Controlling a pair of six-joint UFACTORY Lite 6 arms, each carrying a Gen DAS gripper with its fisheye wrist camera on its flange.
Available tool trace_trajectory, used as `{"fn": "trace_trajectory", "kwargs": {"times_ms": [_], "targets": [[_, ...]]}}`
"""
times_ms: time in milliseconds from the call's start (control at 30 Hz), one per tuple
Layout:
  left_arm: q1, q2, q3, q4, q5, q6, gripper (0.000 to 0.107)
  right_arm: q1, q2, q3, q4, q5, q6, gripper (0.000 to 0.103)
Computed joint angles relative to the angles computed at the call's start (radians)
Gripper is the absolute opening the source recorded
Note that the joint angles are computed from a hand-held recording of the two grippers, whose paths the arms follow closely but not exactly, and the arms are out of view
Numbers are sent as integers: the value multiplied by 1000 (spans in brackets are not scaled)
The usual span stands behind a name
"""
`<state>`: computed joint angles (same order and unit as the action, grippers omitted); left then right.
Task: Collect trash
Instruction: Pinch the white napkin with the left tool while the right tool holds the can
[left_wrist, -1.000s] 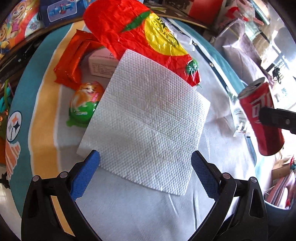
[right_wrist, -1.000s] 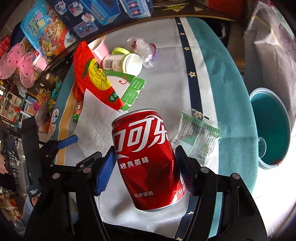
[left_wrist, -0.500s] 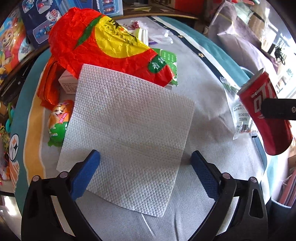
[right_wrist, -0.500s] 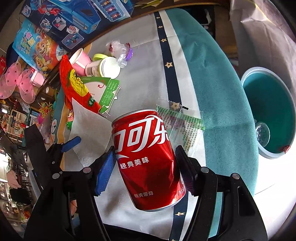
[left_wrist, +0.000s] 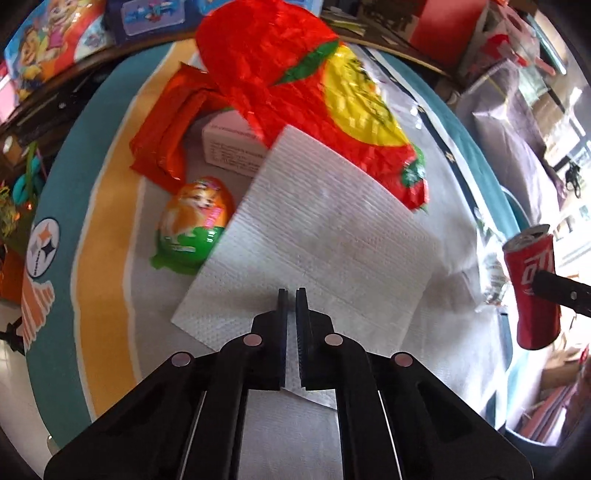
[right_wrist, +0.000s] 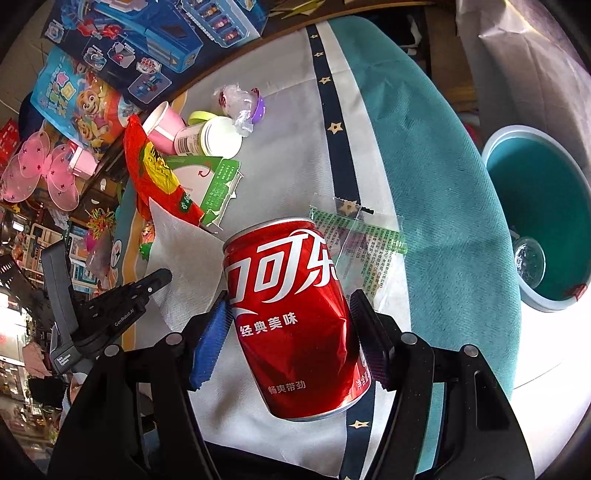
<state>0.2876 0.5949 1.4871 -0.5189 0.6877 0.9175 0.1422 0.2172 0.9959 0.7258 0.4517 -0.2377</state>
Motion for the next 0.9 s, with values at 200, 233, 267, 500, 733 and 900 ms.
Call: {"fn": "trace_trajectory", "kwargs": {"times_ms": [200,233,267,500,733,900], "targets": [[-119,-87,-135,15,-136,-54,98,-15,-19,-24,41,-2,-47,63],[-146,-85,-141,56,-172,-97,98,-21,-23,-30,53,-1,-62,63],[-179,-64,-125,135,-187,-183,98,-30,-26,-36,67,1,-80,63],[-261,-13,-61,353,-169,-515,99,-94,-13,-46,149,18,-207,63],[-334,21,-29,459,-205,-741,100,-131,56,0,252,55,-354,63],[-350,63,38,482,-205,-815,100,-147,85,21,288,75,-409,63]]}}
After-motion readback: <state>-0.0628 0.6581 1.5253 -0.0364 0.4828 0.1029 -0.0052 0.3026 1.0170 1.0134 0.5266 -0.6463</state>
